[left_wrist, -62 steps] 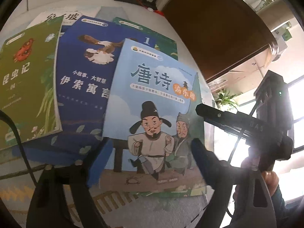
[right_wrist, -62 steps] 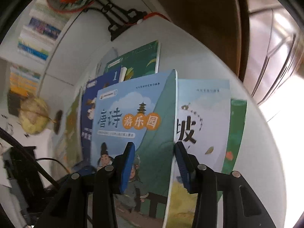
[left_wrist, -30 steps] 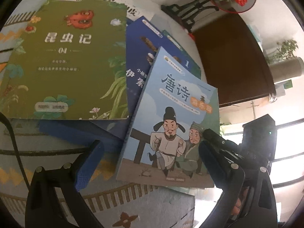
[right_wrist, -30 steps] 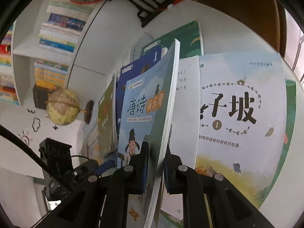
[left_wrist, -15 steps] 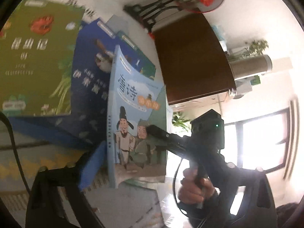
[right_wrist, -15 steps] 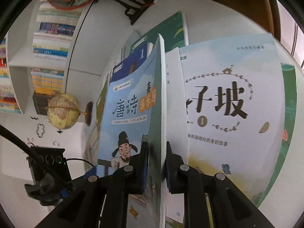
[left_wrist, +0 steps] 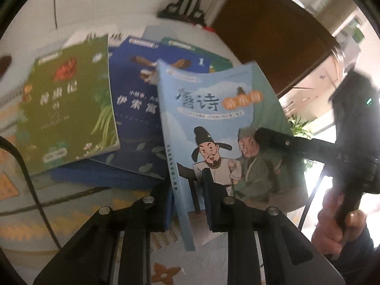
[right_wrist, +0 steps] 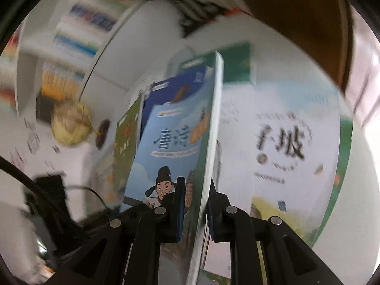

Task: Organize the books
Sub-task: 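Lift the light-blue book off the pile with both grippers, then carry the light-blue book toward the globe and lower it onto the green book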

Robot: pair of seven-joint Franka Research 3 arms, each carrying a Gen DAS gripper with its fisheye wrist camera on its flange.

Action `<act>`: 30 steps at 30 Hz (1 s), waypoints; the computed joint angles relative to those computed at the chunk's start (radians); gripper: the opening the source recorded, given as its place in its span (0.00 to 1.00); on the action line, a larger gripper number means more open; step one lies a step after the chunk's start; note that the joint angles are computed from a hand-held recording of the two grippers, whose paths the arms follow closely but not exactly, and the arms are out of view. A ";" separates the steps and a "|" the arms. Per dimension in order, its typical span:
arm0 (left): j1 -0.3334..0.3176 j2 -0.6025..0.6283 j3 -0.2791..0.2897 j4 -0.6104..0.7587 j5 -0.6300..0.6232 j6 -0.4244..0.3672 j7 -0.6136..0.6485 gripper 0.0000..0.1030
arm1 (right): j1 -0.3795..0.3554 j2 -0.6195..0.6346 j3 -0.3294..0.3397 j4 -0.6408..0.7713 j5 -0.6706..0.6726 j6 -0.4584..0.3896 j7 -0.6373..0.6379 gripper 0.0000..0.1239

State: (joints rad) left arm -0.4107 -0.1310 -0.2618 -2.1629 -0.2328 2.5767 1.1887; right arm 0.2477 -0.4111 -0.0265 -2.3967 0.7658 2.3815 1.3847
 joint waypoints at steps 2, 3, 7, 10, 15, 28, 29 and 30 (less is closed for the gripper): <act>-0.003 -0.042 0.009 -0.035 -0.023 0.014 0.018 0.18 | -0.003 -0.022 0.048 0.013 -0.099 0.031 -0.001 0.14; -0.006 -0.066 0.018 -0.053 -0.040 0.020 0.028 0.18 | 0.001 -0.029 0.058 0.016 -0.124 0.040 0.001 0.14; -0.003 -0.152 0.030 -0.105 -0.009 0.028 -0.003 0.19 | 0.035 -0.056 0.082 0.031 -0.185 0.068 0.006 0.14; -0.011 -0.234 0.063 -0.155 -0.011 0.017 0.003 0.19 | 0.067 -0.066 0.087 0.044 -0.183 0.082 0.015 0.14; -0.002 -0.391 0.111 -0.236 0.013 0.002 -0.006 0.19 | 0.105 -0.070 0.143 0.098 -0.224 0.113 0.086 0.14; 0.174 -0.812 0.312 -0.446 0.134 -0.120 0.049 0.19 | 0.267 0.228 0.298 0.463 -0.415 0.220 0.277 0.15; 0.198 -0.837 0.334 -0.461 0.144 -0.131 0.064 0.19 | 0.282 0.269 0.305 0.503 -0.437 0.220 0.293 0.15; 0.225 -0.860 0.357 -0.477 0.153 -0.142 0.080 0.19 | 0.301 0.328 0.318 0.558 -0.468 0.223 0.314 0.15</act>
